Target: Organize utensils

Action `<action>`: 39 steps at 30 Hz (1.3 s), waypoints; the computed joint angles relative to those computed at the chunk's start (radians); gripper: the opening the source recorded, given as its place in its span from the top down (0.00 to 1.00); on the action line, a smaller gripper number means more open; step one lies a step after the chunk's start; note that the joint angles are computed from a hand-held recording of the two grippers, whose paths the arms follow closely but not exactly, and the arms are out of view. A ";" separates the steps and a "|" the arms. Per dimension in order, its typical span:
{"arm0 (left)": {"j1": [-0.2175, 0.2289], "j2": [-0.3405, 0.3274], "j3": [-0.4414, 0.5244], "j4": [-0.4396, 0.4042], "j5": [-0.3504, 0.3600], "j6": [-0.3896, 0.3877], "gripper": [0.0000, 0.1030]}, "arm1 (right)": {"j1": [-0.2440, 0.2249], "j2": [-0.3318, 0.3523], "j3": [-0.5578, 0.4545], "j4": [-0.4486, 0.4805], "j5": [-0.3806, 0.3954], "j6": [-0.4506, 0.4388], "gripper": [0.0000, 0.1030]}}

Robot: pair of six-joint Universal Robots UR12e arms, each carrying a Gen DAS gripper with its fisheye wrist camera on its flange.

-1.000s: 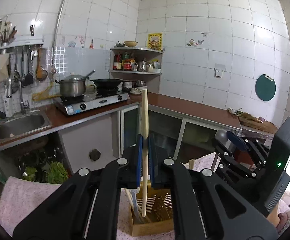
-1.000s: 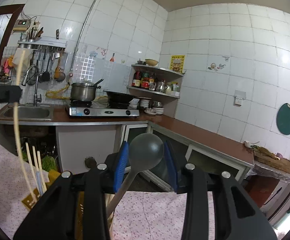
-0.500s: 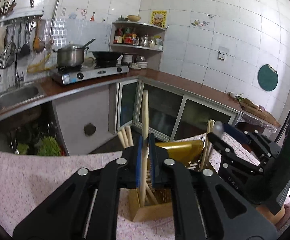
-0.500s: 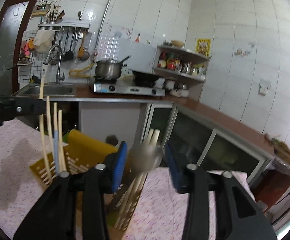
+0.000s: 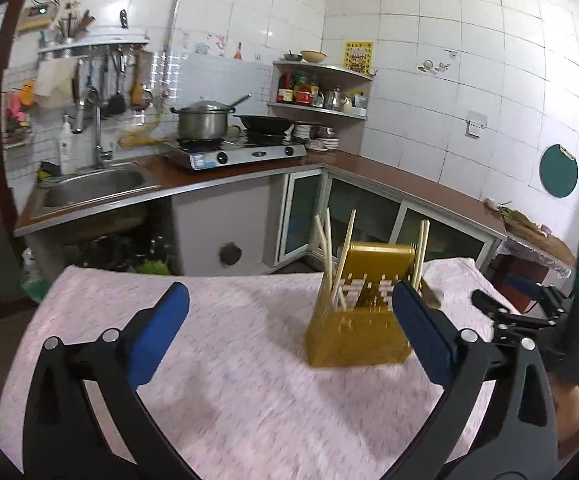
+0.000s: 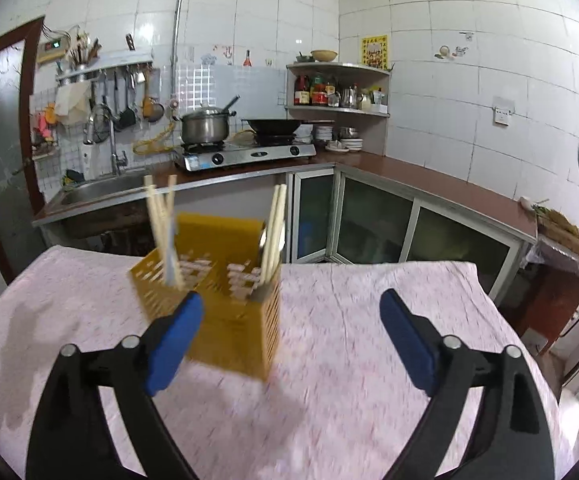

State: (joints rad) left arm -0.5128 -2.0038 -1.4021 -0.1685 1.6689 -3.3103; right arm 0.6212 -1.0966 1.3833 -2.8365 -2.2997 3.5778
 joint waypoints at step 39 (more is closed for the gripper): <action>-0.160 0.199 -0.500 0.404 0.268 0.035 0.05 | 0.294 -0.060 0.193 0.054 -0.407 0.319 0.04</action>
State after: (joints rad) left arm -0.6730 -1.8045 -1.9021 0.2357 1.9364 -3.2757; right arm 0.9154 -1.1569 1.5767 -2.7829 -2.7069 3.8972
